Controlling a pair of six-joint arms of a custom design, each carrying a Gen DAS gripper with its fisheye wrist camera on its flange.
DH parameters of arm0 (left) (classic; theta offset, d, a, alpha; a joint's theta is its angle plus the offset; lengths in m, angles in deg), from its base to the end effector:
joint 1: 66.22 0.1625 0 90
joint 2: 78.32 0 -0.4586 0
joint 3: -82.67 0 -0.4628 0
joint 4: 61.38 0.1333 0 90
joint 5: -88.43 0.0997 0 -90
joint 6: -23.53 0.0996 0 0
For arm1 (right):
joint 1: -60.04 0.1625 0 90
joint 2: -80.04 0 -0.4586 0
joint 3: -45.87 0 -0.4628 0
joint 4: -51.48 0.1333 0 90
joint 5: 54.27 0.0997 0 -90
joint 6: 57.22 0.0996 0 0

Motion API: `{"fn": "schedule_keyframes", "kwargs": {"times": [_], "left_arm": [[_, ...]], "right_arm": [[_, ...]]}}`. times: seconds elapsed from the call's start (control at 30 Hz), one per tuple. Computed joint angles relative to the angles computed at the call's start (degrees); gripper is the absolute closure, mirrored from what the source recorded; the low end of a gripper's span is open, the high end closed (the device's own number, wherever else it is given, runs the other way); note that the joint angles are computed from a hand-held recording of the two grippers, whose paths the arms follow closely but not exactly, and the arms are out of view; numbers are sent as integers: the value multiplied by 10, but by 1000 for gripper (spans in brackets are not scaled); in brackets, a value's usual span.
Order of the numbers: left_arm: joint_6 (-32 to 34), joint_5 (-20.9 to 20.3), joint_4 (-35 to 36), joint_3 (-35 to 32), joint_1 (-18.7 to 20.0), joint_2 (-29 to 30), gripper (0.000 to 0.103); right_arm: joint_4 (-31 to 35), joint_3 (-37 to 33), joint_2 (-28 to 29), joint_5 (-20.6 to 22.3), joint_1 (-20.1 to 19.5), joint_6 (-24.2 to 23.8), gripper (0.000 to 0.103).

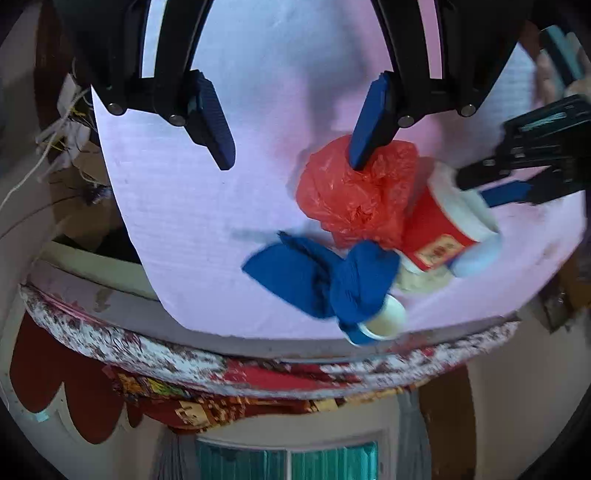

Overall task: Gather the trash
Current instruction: 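Grasp the red paper cup with the left gripper while the right grasps the red plastic bag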

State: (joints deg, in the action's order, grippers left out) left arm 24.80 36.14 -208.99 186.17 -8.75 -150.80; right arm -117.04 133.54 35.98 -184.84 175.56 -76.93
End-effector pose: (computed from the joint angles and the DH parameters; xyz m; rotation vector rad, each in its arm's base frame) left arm -0.1907 -0.6601 0.3355 0.5369 2.4654 -0.8037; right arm 0.4021 -0.6831 0.1572 0.6533 -2.2805 0.7841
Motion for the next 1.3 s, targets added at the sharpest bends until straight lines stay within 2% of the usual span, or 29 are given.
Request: {"fn": "schedule_keyframes", "kwargs": {"times": [0.13,0.2,0.3,0.37,0.43,0.53,0.67,0.77,0.93,1.1,1.2,1.3], "left_arm": [[-9,-11,6,-9,5,6,58],[-12,-18,10,-17,8,11,59],[-9,-25,13,-27,11,19,66],[-10,-28,13,-31,12,23,68],[-10,-31,12,-34,13,26,72],[-16,-38,16,-39,17,31,82],[-32,-51,21,-41,20,28,95],[-26,-48,14,-30,14,18,98],[-16,-28,-1,4,-2,-12,98],[-19,-9,13,36,-15,-41,98],[-27,-1,19,49,-20,-54,98],[-42,1,24,65,-26,-71,98]], "right_arm": [[1,-2,3,38,8,-15,37],[11,-17,16,33,7,-22,37],[35,-48,37,31,1,-19,38],[63,-67,44,46,-7,-2,39],[91,-84,50,65,-12,11,45],[122,-98,55,90,-18,32,60],[124,-86,52,92,-15,18,75],[113,-66,38,98,-14,17,79],[93,-19,3,106,-7,12,79],[84,27,-31,107,2,8,79],[102,49,-53,112,6,21,79],[85,76,-71,99,13,7,79]]}}
